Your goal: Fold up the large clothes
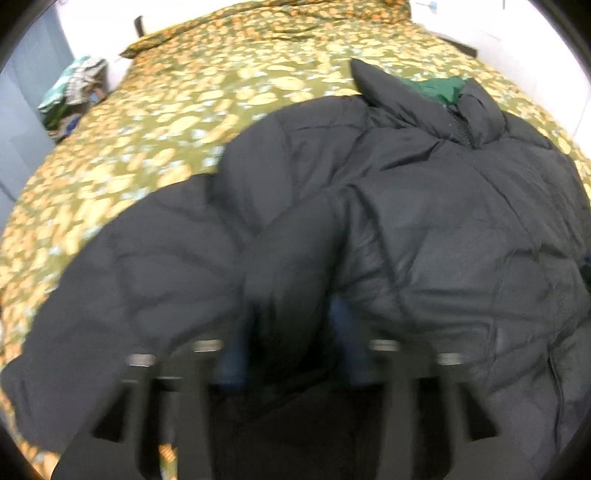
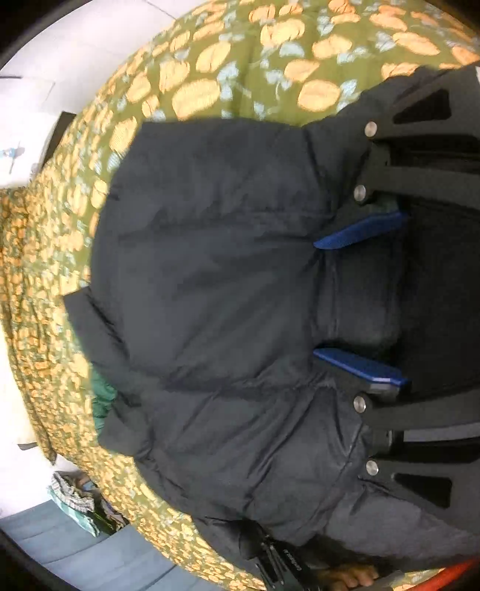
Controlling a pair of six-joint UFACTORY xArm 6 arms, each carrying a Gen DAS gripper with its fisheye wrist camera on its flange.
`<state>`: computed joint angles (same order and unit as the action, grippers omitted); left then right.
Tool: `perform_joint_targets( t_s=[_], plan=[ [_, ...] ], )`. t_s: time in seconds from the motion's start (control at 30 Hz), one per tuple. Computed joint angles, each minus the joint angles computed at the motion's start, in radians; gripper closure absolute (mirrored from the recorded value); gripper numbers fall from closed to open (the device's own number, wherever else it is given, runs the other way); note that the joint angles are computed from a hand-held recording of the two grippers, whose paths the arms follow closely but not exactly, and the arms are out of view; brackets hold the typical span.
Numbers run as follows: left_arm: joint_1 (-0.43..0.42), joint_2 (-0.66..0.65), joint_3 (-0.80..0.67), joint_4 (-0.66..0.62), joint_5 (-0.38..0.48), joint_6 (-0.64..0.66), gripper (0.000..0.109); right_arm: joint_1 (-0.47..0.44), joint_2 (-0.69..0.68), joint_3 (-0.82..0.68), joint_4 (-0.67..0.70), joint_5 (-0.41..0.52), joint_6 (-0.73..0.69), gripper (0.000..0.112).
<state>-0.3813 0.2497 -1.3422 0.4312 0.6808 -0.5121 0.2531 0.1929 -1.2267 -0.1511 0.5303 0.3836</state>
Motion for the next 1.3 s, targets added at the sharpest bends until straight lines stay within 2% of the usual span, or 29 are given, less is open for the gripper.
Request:
perform_joint_targets(
  t_s=[0.07,0.1,0.13,0.3,0.4,0.5,0.63,0.7,0.8,0.93,0.97,1.0,1.03,1.07,1.1,1.13,1.2,1.3],
  plan=[
    [0.002,-0.087,0.078,0.026,-0.008,-0.028,0.011,0.0,-0.057,0.053,-0.005,-0.032,0.03,0.045],
    [0.008,-0.132,0.121,0.013,-0.026,-0.021,0.011,-0.001,-0.101,0.1,-0.001,-0.066,0.044,0.028],
    [0.016,-0.192,0.176,-0.024,-0.041,0.0,0.011,0.003,-0.147,0.147,-0.012,-0.097,0.071,0.017],
    [0.087,-0.426,0.388,-0.197,-0.04,-0.012,0.011,0.017,-0.313,0.314,0.01,-0.208,0.12,0.015],
    [0.163,-0.559,0.514,-0.318,-0.049,-0.074,0.011,0.048,-0.385,0.386,0.028,-0.258,0.17,0.015],
    [0.266,-0.654,0.626,-0.468,-0.097,-0.102,0.011,0.083,-0.433,0.44,0.028,-0.289,0.214,0.015],
    [0.388,-0.651,0.69,-0.679,-0.152,-0.075,0.011,0.117,-0.472,0.478,0.04,-0.275,0.236,0.015],
    [0.429,-0.623,0.697,-0.74,-0.18,-0.079,0.011,0.127,-0.482,0.48,0.052,-0.271,0.233,0.015],
    [0.486,-0.57,0.695,-0.758,-0.262,-0.117,0.011,0.143,-0.517,0.494,0.038,-0.267,0.243,0.015],
    [0.541,-0.502,0.659,-0.71,-0.342,-0.214,0.013,0.161,-0.544,0.496,0.065,-0.249,0.208,0.015],
    [0.548,-0.489,0.643,-0.664,-0.342,-0.258,0.019,0.165,-0.55,0.498,0.08,-0.248,0.194,0.015],
    [0.558,-0.478,0.631,-0.608,-0.34,-0.304,0.032,0.167,-0.553,0.499,0.085,-0.247,0.189,0.015],
    [0.563,-0.467,0.613,-0.548,-0.324,-0.348,0.041,0.17,-0.557,0.501,0.09,-0.245,0.182,0.015],
    [0.575,-0.472,0.609,-0.504,-0.298,-0.369,0.064,0.17,-0.558,0.503,0.096,-0.246,0.174,0.015],
    [0.583,-0.473,0.592,-0.419,-0.25,-0.426,0.094,0.172,-0.561,0.505,0.091,-0.244,0.178,0.015],
    [0.584,-0.478,0.588,-0.373,-0.237,-0.458,0.102,0.174,-0.564,0.509,0.09,-0.243,0.18,0.015],
    [0.585,-0.5,0.594,-0.306,-0.246,-0.491,0.104,0.178,-0.57,0.518,0.104,-0.244,0.169,0.015],
    [0.556,-0.531,0.559,-0.101,-0.21,-0.578,0.106,0.185,-0.582,0.536,0.136,-0.249,0.153,0.015]
  ],
)
